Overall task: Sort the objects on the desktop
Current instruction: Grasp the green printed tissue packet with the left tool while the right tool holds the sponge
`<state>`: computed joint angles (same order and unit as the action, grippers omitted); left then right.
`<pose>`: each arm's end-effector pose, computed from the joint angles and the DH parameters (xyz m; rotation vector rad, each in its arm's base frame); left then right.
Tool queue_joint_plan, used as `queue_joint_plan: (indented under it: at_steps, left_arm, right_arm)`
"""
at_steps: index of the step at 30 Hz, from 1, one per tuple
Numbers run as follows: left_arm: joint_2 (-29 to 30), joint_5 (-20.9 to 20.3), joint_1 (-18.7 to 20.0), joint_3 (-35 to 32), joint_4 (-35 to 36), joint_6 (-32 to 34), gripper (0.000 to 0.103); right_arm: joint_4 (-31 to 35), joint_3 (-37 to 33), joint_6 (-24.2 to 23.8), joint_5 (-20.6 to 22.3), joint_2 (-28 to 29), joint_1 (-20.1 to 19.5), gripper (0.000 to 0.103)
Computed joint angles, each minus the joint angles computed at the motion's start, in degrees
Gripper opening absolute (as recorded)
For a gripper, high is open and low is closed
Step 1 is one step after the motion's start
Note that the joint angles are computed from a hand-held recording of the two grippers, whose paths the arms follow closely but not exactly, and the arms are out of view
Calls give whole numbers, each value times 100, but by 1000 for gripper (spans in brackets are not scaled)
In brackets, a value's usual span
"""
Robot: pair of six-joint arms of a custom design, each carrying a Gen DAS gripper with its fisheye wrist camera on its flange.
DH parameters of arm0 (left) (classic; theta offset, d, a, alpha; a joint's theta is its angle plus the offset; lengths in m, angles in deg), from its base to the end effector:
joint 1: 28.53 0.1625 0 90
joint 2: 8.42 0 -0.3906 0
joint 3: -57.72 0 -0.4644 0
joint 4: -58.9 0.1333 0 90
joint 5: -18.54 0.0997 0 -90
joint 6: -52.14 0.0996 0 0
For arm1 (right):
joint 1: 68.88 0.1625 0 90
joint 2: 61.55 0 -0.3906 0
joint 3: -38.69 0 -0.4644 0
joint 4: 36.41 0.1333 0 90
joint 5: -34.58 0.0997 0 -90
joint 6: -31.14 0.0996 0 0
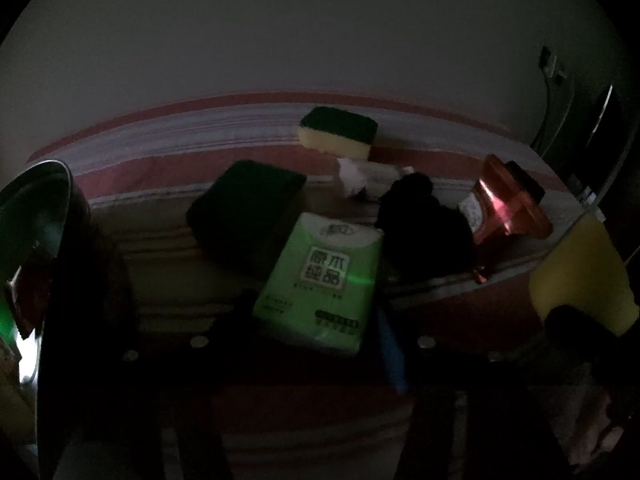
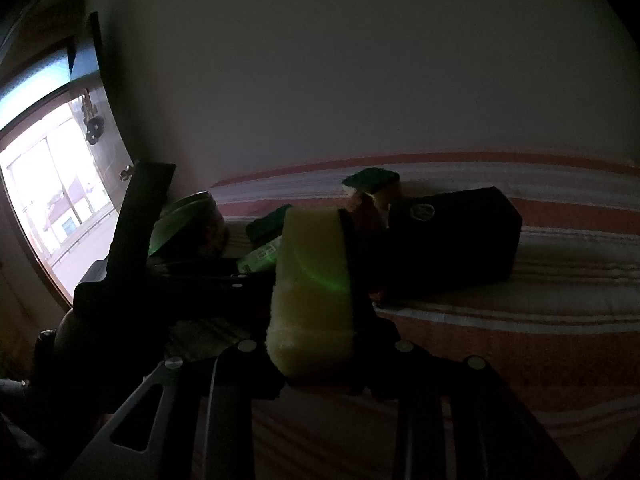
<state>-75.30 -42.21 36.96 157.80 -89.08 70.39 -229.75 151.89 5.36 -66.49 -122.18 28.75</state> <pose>-0.1119 -0.6841 0.2303 0.8070 2.4691 -0.6058 0.1945 -0.5920 0.1495 0.6276 -2.5039 1.1689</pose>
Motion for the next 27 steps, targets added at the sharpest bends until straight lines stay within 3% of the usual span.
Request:
queue_joint_plan:
  at_steps: [5, 17, 27]
  left_arm:
    - [-136, -237, 21, 121, -41, -104, 54]
    - [-741, -706, -48, 994, -1780, 219, 54]
    - [-657, -859, 20, 972, -2302, 225, 54]
  right_arm:
    - [-96, 14, -27, -40, 25, 18, 32]
    - [-380, 51, -117, -92, 66, 38, 32]
    - [-629, -57, 83, -93, 205, 68, 32]
